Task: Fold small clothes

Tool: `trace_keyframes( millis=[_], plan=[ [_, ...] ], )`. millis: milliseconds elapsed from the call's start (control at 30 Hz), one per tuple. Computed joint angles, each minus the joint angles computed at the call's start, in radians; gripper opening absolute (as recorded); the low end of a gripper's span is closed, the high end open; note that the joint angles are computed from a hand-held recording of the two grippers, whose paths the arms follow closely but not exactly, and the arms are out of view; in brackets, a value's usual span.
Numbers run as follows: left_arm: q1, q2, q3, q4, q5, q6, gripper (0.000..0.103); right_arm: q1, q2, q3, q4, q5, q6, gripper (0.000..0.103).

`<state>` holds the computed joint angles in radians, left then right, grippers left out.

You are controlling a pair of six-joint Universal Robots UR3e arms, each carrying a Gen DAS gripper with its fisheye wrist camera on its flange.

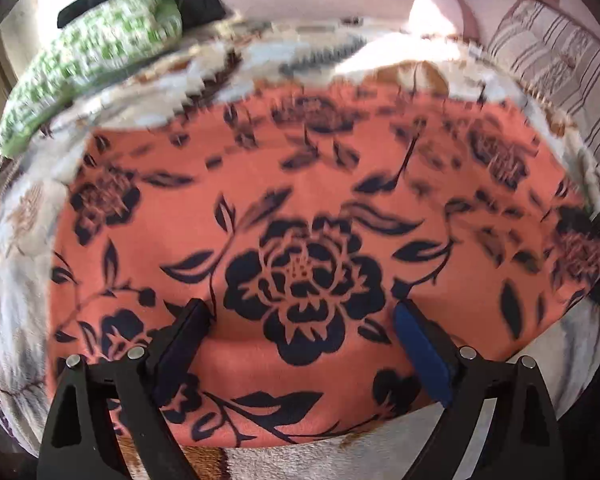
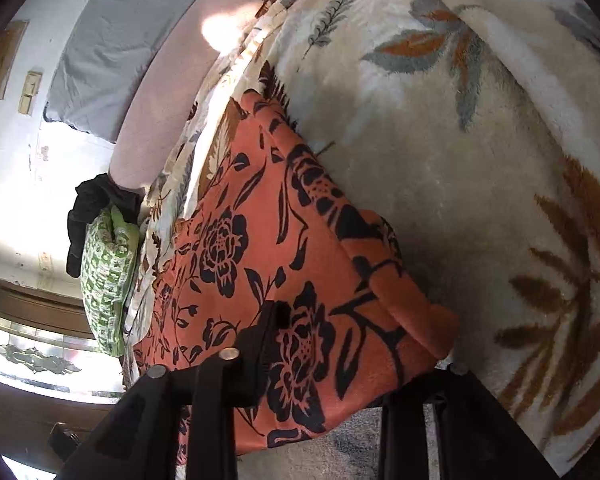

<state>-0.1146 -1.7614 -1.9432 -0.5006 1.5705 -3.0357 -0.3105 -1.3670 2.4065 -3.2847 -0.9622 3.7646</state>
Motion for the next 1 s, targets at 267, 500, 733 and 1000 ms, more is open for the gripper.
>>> trace_keyframes(
  millis=[267, 500, 733, 1000],
  plan=[
    [0.076, 0.119, -0.074, 0.012, -0.096, 0.04, 0.099, 0.042, -0.021, -0.1, 0.182, -0.067, -0.067, 0.032],
    [0.549, 0.626, -0.399, -0.083, -0.439, 0.173, 0.099, 0.07, -0.039, -0.182, 0.303, -0.107, -0.1, 0.036],
    [1.069, 0.766, -0.471, -0.206, -0.596, 0.249, 0.099, 0.497, 0.009, -0.762, 0.602, -0.487, -0.193, 0.018],
    [1.277, 0.776, -0.534, -0.245, -0.636, 0.311, 0.099, 0.967, 0.558, -1.585, 0.973, -0.69, -0.34, 0.019]
  ],
)
